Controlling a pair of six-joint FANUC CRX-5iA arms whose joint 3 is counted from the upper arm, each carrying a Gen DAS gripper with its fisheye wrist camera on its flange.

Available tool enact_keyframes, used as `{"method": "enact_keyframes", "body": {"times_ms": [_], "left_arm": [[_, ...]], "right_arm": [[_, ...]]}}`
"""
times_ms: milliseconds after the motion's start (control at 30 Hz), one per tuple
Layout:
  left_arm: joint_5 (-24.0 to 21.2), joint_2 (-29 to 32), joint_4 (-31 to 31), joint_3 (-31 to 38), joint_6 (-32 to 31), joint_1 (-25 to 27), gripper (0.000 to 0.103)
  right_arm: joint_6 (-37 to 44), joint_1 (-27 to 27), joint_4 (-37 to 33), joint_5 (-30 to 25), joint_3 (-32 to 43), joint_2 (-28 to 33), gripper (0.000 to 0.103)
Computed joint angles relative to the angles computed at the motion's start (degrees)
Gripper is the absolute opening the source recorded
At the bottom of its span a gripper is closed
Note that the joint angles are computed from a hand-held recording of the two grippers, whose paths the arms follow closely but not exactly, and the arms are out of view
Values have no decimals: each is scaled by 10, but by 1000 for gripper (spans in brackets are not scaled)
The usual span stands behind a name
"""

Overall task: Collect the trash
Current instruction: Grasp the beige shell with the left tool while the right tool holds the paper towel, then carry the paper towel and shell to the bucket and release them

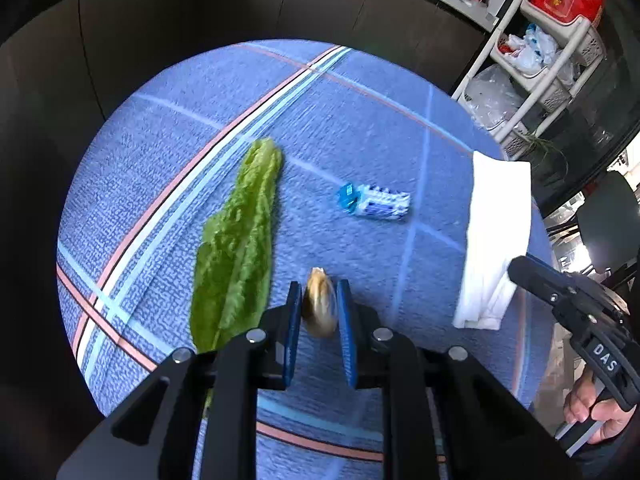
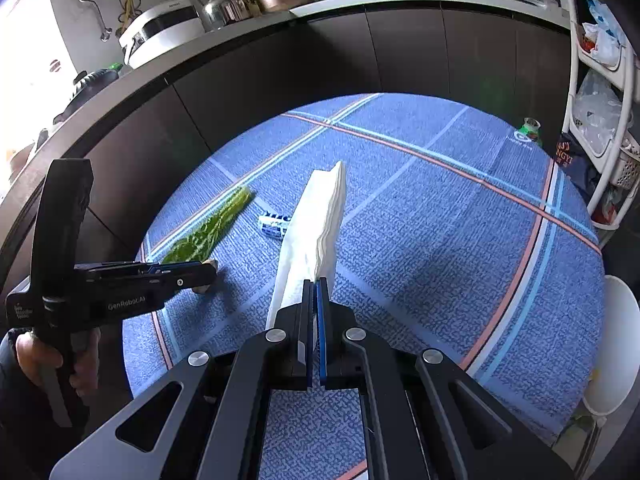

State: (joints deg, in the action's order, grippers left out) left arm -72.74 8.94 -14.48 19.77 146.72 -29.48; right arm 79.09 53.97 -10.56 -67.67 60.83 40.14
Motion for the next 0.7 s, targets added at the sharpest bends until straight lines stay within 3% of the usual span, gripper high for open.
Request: {"method": "enact_keyframes", "body": {"times_ms": [333,700], "left_arm": [[-34,33,-68,116,17,-58,19],[-53,133,-70,281,-52,-98,19]], "right_arm": [[-2,-11,2,68,-96,-73,1],[-25,-42,14,143,-215,-161,1]]}}
